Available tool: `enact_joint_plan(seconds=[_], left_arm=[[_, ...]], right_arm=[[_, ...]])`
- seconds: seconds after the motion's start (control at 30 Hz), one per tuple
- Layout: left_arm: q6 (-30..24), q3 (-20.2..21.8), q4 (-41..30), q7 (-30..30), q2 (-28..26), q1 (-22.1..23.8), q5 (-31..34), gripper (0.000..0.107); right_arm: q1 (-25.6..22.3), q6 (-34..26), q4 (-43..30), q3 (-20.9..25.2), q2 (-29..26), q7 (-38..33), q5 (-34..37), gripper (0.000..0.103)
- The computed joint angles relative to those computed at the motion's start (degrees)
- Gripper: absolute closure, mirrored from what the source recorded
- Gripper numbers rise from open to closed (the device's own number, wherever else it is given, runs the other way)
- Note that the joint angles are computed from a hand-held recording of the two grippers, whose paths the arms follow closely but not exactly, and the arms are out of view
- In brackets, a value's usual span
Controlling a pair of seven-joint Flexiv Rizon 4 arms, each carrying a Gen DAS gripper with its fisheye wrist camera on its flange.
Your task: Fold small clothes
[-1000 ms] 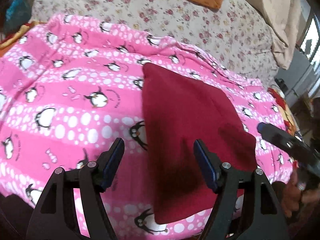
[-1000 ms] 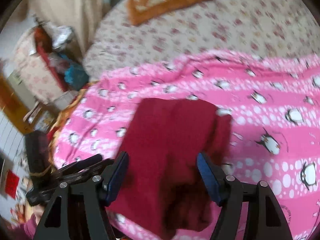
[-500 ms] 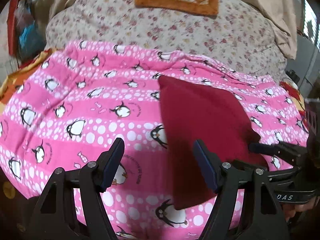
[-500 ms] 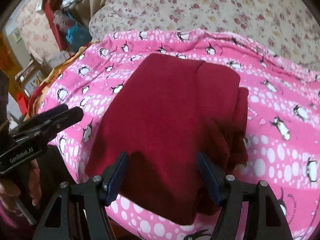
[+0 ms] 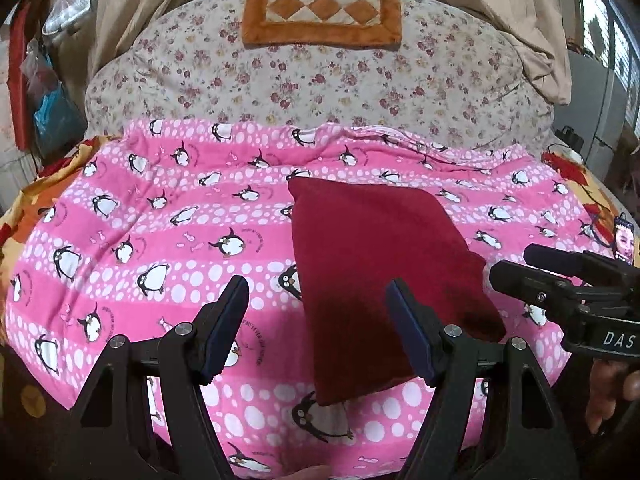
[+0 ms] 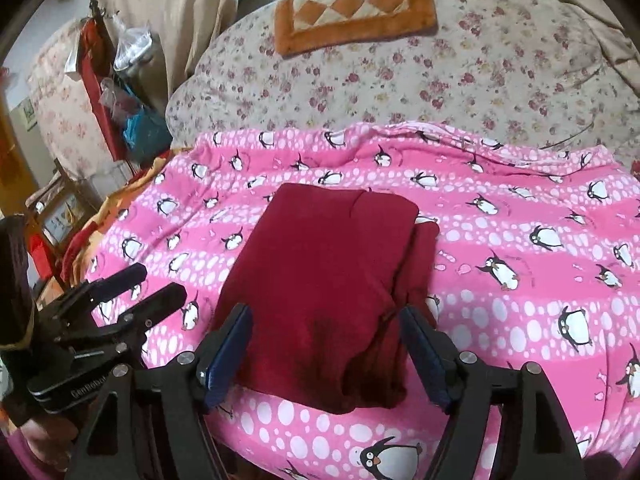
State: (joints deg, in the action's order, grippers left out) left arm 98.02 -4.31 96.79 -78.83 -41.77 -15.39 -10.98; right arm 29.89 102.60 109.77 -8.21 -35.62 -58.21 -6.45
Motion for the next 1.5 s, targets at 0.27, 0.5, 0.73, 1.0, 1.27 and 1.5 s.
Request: enact_joint_plan(seconds=[0.27,0.5,0.73,1.0,1.27,1.5], left_arm=[[0.86,1.38,0.4,-1.14,0.48,-1.28,-0.45,0.035],[0.33,2.14,-0.19,-2.13,0.03,-1.68,-1.01,0.035],[-0.74,2.39,-0.72,-3.27,-0.41,-1.47,-1.33,0.035],[-0.72,2.59,-0.96,-3.19,-0.63,-1.36,-0.59,0.035],[-1.84,3.12,-2.15,-3.06,-1.19,-1.91,-0.46,0.035],[-3.2,3.63,-3.8,-3.48,-2.15,-2.28,-0.46,0.035]], right_arm=[[10.28,2.29,2.29,-10.93,0.33,-0.93,4.87,0.023],[12.61,1.63,2.04,-13.66,-0.15,-1.68,7.06,0.022],[12.27,0.8,1.73,-13.58,-0.5,-1.34,6.67,0.022],[11.64,0.15,1.48,-12.81,-0.69,-0.79,5.45,0.022],[11.03,-0.05,1.38,-12.22,-0.82,0.0,4.63,0.022],[8.62,-0.96,0.18,-10.0,-1.41,0.69,3.3,0.022]])
